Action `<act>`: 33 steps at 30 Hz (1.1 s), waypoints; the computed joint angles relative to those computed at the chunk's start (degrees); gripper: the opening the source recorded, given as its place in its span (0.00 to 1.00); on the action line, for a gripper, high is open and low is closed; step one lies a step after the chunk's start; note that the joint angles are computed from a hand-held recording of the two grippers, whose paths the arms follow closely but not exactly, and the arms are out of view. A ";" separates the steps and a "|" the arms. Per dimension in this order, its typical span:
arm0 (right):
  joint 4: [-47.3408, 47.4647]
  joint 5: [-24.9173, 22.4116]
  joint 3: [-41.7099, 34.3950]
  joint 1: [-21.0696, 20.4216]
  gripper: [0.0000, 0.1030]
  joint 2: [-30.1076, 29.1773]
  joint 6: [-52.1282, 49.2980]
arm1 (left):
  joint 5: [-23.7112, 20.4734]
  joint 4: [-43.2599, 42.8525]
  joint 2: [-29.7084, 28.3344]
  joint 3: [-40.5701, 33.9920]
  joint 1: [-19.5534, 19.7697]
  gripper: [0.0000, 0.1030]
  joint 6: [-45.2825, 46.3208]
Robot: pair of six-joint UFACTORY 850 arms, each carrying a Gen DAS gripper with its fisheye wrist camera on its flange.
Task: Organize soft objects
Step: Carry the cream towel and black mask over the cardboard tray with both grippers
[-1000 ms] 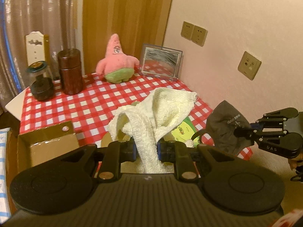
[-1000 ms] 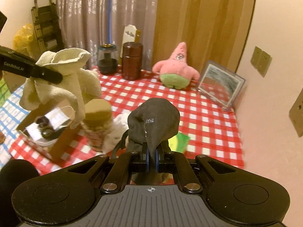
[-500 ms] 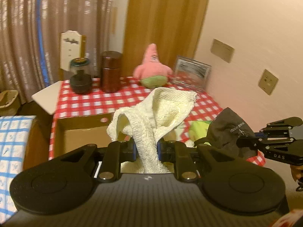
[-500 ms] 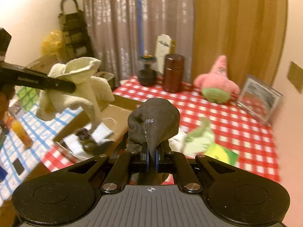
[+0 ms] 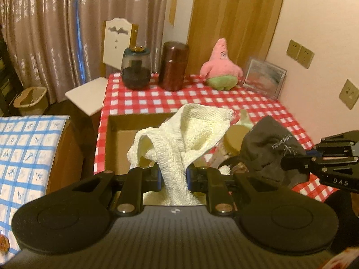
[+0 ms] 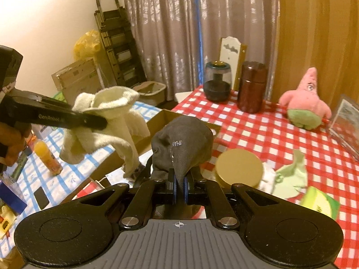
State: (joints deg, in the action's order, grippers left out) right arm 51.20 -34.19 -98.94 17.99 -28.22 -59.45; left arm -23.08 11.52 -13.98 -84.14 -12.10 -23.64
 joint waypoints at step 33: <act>-13.88 -5.10 -28.83 5.63 0.06 -26.23 11.36 | -8.61 -9.91 -23.63 -20.53 6.77 0.17 23.33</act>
